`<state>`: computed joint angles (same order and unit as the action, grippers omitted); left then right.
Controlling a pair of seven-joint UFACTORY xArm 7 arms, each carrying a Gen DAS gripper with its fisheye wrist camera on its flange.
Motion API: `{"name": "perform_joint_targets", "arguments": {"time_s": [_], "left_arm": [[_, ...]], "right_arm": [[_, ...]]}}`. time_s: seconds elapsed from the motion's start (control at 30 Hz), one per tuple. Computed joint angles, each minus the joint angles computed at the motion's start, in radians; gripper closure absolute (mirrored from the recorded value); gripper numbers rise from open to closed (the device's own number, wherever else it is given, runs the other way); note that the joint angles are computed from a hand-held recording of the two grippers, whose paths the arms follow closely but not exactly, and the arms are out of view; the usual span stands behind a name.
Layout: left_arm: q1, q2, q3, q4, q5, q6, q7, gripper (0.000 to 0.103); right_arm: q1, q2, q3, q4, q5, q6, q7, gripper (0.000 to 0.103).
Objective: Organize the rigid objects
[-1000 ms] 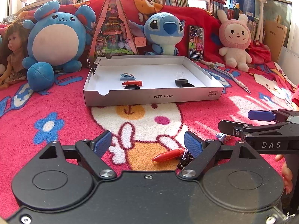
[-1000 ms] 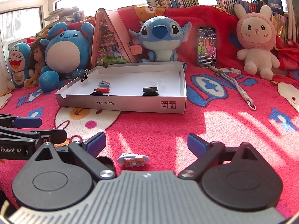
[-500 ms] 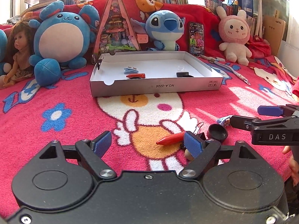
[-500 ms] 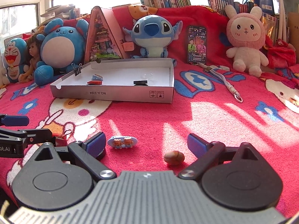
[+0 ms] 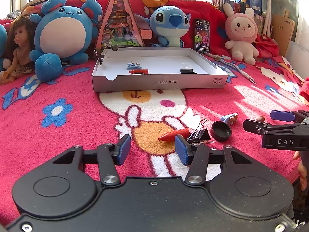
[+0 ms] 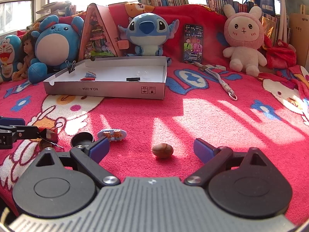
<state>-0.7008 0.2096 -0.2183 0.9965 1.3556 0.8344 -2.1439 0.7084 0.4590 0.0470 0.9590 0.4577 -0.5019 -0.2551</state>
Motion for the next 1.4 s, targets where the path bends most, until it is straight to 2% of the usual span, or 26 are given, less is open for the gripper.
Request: {"name": "perform_joint_targets", "arguments": {"time_s": [0.13, 0.23, 0.33, 0.47, 0.57, 0.67, 0.73, 0.77, 0.8, 0.93, 0.97, 1.03, 1.07, 1.13, 1.23, 1.4], "left_arm": [[-0.008, 0.023, 0.001, 0.023, 0.001, 0.019, 0.02, 0.055], [-0.002, 0.039, 0.013, 0.04, 0.004, -0.012, 0.001, 0.056], [-0.01, 0.07, 0.024, 0.076, 0.012, -0.006, -0.006, 0.057], [-0.028, 0.11, 0.039, 0.124, 0.004, 0.01, -0.013, 0.051], [-0.045, 0.137, 0.052, 0.154, 0.01, 0.028, -0.021, 0.051], [-0.057, 0.15, 0.064, 0.169, 0.018, 0.037, -0.033, 0.051], [-0.059, 0.149, 0.069, 0.167, 0.025, 0.033, -0.039, 0.055], [-0.057, 0.151, 0.069, 0.169, 0.021, 0.031, -0.034, 0.063], [-0.055, 0.153, 0.07, 0.17, 0.014, 0.027, -0.025, 0.069], [-0.063, 0.155, 0.074, 0.169, 0.021, 0.039, -0.022, 0.079], [-0.064, 0.154, 0.074, 0.169, 0.023, 0.039, -0.02, 0.085], [-0.063, 0.151, 0.074, 0.165, 0.026, 0.038, -0.023, 0.086], [-0.061, 0.149, 0.074, 0.163, 0.027, 0.037, -0.027, 0.088], [-0.059, 0.146, 0.073, 0.161, 0.028, 0.035, -0.031, 0.092], [-0.055, 0.139, 0.072, 0.154, 0.033, 0.033, -0.039, 0.093], [-0.054, 0.131, 0.067, 0.148, 0.043, 0.048, -0.041, 0.094]], "right_arm": [[0.008, 0.001, -0.01, -0.005, 0.024, -0.005, -0.007, 0.005], [0.009, 0.005, -0.008, -0.004, 0.032, -0.008, -0.007, 0.006], [0.018, 0.008, -0.011, -0.004, 0.042, -0.016, -0.021, 0.007], [0.025, 0.015, -0.008, 0.0, 0.057, -0.03, -0.032, 0.008], [0.094, 0.039, -0.048, 0.027, 0.177, -0.06, -0.089, 0.009], [0.102, 0.061, -0.038, 0.043, 0.234, -0.097, -0.124, 0.009], [0.092, 0.068, -0.021, 0.047, 0.243, -0.114, -0.137, 0.01], [0.085, 0.071, -0.012, 0.048, 0.243, -0.121, -0.138, 0.011], [0.08, 0.074, -0.003, 0.05, 0.246, -0.126, -0.136, 0.013], [0.054, 0.076, 0.024, 0.048, 0.227, -0.135, -0.119, 0.026], [0.046, 0.075, 0.03, 0.044, 0.214, -0.138, -0.11, 0.029], [0.037, 0.073, 0.038, 0.039, 0.196, -0.144, -0.097, 0.045], [0.033, 0.072, 0.04, 0.038, 0.189, -0.143, -0.091, 0.048], [0.028, 0.071, 0.043, 0.036, 0.179, -0.142, -0.08, 0.066], [0.029, 0.069, 0.041, 0.036, 0.175, -0.141, -0.075, 0.074], [0.018, 0.063, 0.045, 0.031, 0.144, -0.137, -0.056, 0.075]]}}
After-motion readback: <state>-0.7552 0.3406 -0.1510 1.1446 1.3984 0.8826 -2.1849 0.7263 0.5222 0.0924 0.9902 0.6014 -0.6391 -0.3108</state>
